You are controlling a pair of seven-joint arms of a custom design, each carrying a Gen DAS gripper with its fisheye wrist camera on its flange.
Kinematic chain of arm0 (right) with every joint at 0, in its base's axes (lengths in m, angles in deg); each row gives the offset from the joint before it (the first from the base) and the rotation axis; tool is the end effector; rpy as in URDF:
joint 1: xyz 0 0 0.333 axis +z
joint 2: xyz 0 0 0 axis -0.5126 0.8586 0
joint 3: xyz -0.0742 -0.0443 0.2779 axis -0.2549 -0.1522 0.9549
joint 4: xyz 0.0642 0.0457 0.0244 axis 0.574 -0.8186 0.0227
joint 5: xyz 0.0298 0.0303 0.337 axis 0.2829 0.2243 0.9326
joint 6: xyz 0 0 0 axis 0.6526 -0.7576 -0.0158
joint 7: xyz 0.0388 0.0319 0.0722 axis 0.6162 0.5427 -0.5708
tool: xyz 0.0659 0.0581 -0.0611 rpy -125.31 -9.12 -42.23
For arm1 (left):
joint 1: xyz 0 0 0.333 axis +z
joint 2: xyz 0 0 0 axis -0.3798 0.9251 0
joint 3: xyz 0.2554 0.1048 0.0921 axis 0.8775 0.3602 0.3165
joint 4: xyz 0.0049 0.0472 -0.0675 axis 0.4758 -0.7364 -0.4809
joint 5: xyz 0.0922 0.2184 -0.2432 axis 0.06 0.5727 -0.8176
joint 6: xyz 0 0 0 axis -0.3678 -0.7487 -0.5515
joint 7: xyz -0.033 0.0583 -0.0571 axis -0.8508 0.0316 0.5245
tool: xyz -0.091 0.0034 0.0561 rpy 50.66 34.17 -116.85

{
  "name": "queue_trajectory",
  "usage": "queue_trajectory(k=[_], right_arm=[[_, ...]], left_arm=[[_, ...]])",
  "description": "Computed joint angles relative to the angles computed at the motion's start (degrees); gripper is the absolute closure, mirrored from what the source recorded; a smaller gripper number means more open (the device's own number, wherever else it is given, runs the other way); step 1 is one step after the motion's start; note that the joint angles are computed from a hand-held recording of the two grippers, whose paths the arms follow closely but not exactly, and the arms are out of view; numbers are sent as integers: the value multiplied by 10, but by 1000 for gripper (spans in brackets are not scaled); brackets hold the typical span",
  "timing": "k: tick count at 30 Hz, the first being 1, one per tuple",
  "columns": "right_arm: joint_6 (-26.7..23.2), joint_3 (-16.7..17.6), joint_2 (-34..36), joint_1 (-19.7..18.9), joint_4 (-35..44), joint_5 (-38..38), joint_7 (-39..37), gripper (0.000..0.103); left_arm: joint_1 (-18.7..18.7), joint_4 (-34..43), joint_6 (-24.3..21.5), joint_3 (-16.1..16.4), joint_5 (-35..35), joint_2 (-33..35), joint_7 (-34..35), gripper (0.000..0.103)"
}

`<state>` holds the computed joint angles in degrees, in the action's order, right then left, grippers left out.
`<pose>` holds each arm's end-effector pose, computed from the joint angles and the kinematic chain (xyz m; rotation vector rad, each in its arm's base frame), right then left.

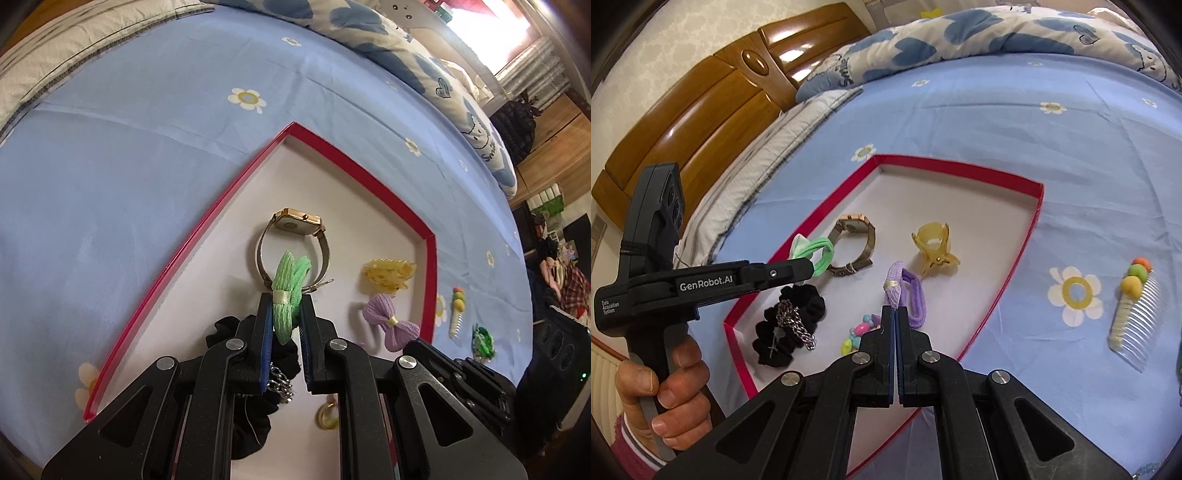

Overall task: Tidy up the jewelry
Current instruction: 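Open the left tool dropping the green tie while the right tool releases the purple tie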

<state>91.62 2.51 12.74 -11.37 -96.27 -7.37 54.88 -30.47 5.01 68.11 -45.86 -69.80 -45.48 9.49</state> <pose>0.4466 0.2241 0.4498 -1.5163 1.9753 -0.1818 0.6110 -0.2406 0.4563 1.6972 -2.3845 0.7860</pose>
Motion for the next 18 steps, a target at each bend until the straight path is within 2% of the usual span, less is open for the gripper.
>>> queue_trajectory(k=[2,4,9,12,14,15,18], right_arm=[[-2,-2,4,3,2,12,-11,103],[-5,-4,8,7,5,30,-27,97],[-7,-5,11,11,6,55,-49,96],[-5,-6,7,12,2,71,-60,94],[-5,-4,-2,10,-4,63,-50,86],[0,-3,-8,10,-9,63,-48,78],[5,1,-26,4,-22,47,-30,75]], left_arm=[[-2,-1,0,2,5,1,-2,91],[-2,-5,2,2,8,-1,-3,89],[-4,-13,9,3,16,-8,-1,87],[-5,-21,15,4,19,-16,-3,76],[-4,-32,23,3,17,-26,0,67],[-5,-37,26,4,18,-31,0,66],[-1,-51,29,1,9,-44,7,66]])
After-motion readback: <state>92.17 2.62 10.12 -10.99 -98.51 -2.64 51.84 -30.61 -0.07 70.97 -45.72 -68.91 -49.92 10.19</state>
